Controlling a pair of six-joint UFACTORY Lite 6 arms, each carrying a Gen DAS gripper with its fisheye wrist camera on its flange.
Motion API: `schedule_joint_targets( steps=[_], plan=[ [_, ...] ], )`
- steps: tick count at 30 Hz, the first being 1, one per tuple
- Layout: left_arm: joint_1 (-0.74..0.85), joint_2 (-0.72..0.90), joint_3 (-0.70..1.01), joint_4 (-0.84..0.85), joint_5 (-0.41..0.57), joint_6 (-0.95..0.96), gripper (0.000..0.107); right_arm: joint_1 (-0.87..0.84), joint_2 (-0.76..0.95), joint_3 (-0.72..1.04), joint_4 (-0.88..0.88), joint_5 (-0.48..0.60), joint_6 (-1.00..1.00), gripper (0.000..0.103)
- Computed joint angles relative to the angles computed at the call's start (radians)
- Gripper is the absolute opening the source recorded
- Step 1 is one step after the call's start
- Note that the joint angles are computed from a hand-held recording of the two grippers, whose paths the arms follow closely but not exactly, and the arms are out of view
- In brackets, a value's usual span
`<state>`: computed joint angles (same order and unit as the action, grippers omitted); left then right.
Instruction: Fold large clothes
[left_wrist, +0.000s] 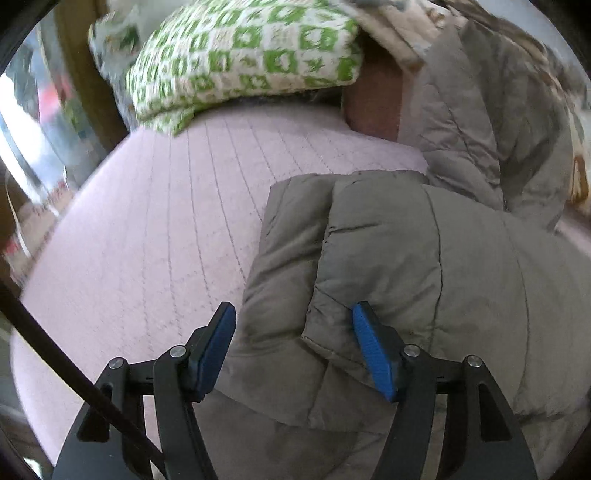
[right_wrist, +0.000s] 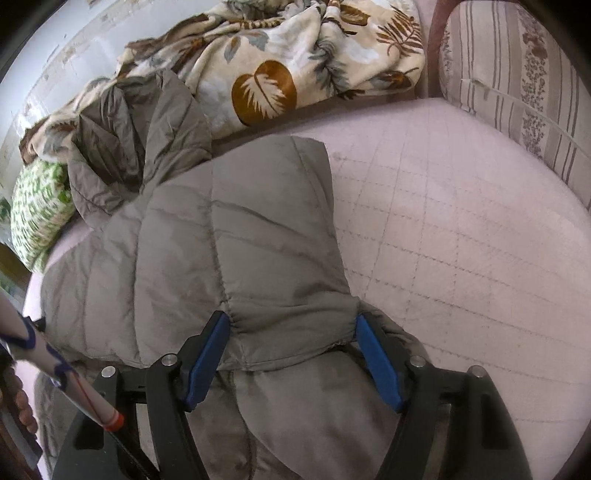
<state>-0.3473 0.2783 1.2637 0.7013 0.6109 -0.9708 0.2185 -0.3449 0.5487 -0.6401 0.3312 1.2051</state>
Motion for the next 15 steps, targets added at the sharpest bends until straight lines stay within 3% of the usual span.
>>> schedule_joint_targets(
  steps=[2, 5, 9, 15],
  plan=[
    [-0.031, -0.043, -0.009, 0.008, 0.045, 0.024, 0.066, 0.015, 0.006, 0.007, -0.032, 0.020, 0.025, 0.077],
    [-0.030, -0.178, -0.089, -0.062, 0.033, 0.105, 0.066, 0.015, -0.044, -0.008, -0.003, 0.032, 0.002, 0.077],
    [-0.045, -0.426, -0.282, -0.082, 0.056, 0.159, 0.066, 0.064, -0.158, -0.038, -0.023, 0.111, 0.020, 0.077],
    [-0.102, -0.640, -0.538, -0.007, 0.119, 0.100, 0.066, 0.211, -0.235, -0.084, -0.097, 0.249, 0.117, 0.077]
  ],
)
